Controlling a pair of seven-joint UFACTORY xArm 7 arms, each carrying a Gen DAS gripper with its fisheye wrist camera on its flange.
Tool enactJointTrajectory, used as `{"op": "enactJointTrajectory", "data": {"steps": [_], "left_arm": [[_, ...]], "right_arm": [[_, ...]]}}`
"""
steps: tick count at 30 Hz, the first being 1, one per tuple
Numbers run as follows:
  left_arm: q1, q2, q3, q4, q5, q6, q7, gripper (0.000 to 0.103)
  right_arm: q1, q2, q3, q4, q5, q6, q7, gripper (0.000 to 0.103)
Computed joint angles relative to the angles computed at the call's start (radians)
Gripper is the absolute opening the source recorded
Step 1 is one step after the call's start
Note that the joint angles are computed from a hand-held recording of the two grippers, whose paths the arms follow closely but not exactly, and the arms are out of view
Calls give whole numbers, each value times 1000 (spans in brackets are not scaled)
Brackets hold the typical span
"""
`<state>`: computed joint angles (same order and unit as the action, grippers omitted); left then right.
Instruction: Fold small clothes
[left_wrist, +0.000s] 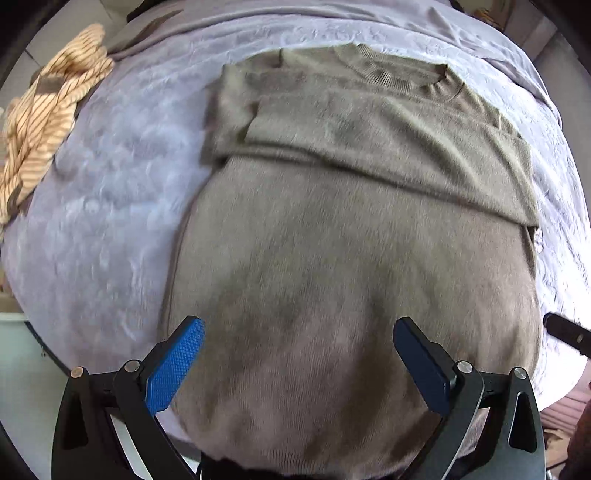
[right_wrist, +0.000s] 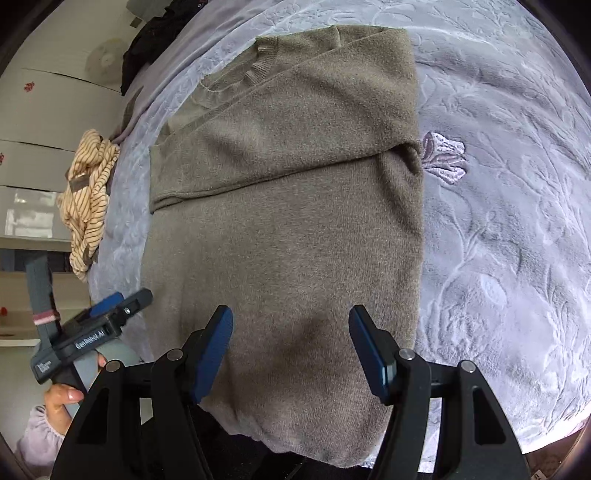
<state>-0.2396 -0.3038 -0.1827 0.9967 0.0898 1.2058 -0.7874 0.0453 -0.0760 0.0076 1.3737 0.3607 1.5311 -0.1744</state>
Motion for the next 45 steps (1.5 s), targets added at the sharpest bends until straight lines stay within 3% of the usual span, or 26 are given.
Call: {"op": "enactJointTrajectory", "data": {"steps": [10, 19, 25, 34, 39, 45], "left_arm": [[-9, -146, 15, -147, -52, -14, 69, 103], [-16, -424, 53, -403, -147, 8, 189, 103], [-3, -581, 79, -502, -187, 34, 265, 103], [0, -757, 189, -667, -350, -10, 430, 103], [-12, -806, 180, -714, -413, -19, 484, 103], [-40, -787, 172, -736, -461, -54, 522, 103]], "right_arm": [[23, -139, 12, -156, -8, -41, 52, 69], [57, -372, 9, -394, -19, -61, 140, 69], [53, -502, -16, -507, -27, -44, 185, 69], [14, -618, -76, -604, -90, -7, 102, 69], [-26, -653, -86, -637, -141, -5, 76, 69], [-39, -637, -121, -673, -102, 2, 24, 69]]}}
